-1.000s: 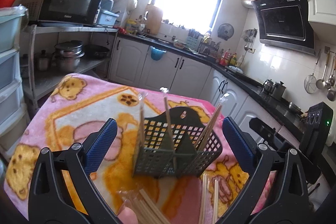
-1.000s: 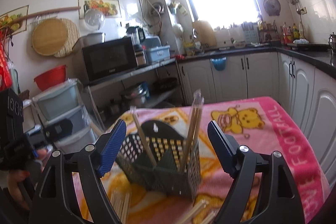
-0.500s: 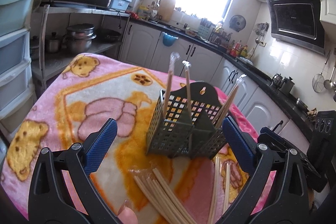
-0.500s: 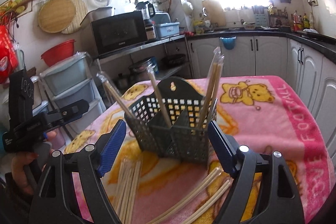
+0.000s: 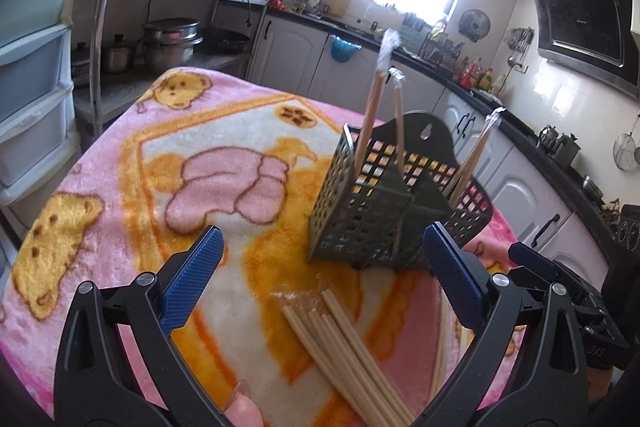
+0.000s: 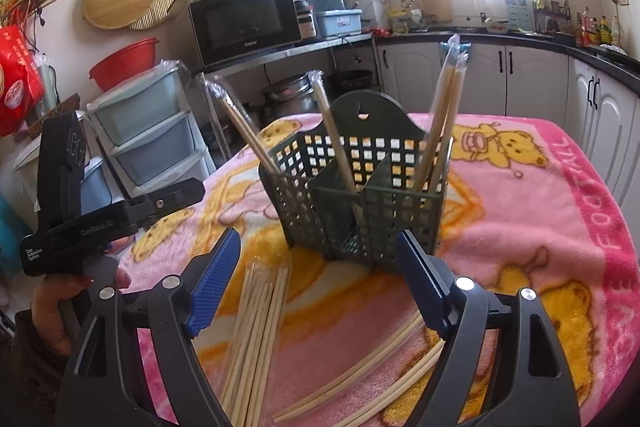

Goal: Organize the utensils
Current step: 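Withdraw both open tools from the caddy toward the loose chopsticks, then close the left tool on chopsticks while the right tool closes on chopsticks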

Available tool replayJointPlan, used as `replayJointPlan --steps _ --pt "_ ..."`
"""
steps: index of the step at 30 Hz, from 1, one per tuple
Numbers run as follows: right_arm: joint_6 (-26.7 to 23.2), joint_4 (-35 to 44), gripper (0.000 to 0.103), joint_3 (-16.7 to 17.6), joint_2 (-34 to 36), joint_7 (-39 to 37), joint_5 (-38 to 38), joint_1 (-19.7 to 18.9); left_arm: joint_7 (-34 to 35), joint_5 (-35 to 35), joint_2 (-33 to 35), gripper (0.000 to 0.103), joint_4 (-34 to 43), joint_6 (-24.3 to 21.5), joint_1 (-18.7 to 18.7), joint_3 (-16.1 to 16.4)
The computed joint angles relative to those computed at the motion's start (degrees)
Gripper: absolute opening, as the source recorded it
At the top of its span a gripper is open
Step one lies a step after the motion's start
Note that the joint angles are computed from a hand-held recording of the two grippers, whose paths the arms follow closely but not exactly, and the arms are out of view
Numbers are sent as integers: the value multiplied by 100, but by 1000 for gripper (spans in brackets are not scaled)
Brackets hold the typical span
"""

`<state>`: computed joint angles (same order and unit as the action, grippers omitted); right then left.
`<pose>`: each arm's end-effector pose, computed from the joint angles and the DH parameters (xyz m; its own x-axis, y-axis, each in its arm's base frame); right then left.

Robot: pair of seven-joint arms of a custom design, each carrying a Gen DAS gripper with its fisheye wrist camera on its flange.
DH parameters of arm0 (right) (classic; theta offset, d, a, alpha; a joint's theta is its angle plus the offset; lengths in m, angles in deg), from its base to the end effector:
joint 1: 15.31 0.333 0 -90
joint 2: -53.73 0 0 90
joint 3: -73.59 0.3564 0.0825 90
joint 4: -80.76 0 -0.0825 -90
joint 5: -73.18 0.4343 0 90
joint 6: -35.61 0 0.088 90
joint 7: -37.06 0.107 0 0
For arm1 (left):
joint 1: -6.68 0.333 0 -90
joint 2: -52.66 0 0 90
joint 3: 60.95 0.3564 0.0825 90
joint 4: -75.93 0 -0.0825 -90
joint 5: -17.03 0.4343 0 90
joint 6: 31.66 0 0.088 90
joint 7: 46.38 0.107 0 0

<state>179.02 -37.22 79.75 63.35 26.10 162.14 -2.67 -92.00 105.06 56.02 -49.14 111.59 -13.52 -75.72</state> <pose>0.6134 0.1995 0.3871 0.8080 -0.5510 -0.2086 -0.4300 -0.3096 -0.8481 0.4912 -0.3501 0.3941 0.3380 -0.8836 0.3240 -0.4186 -0.4495 -0.7891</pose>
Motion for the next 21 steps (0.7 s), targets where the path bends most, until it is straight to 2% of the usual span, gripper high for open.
replayJointPlan --steps 7,9,13,15,18,21 --pt "92 56 75 38 105 366 -548 84 122 -460 28 90 -170 164 72 47" --pt "145 82 69 56 154 503 -769 117 65 -496 41 75 -214 345 120 84" --pt "193 167 61 106 288 823 -1257 179 -48 -534 129 55 -269 810 231 166" --pt "225 245 55 126 396 1085 -1588 226 -257 -413 210 42 -276 1139 295 221" --pt "259 415 44 145 602 1585 -2179 300 -465 -271 342 30 -247 1512 361 283" --pt "258 580 39 178 797 2005 -2673 335 -795 -7 483 23 -172 1855 417 357"
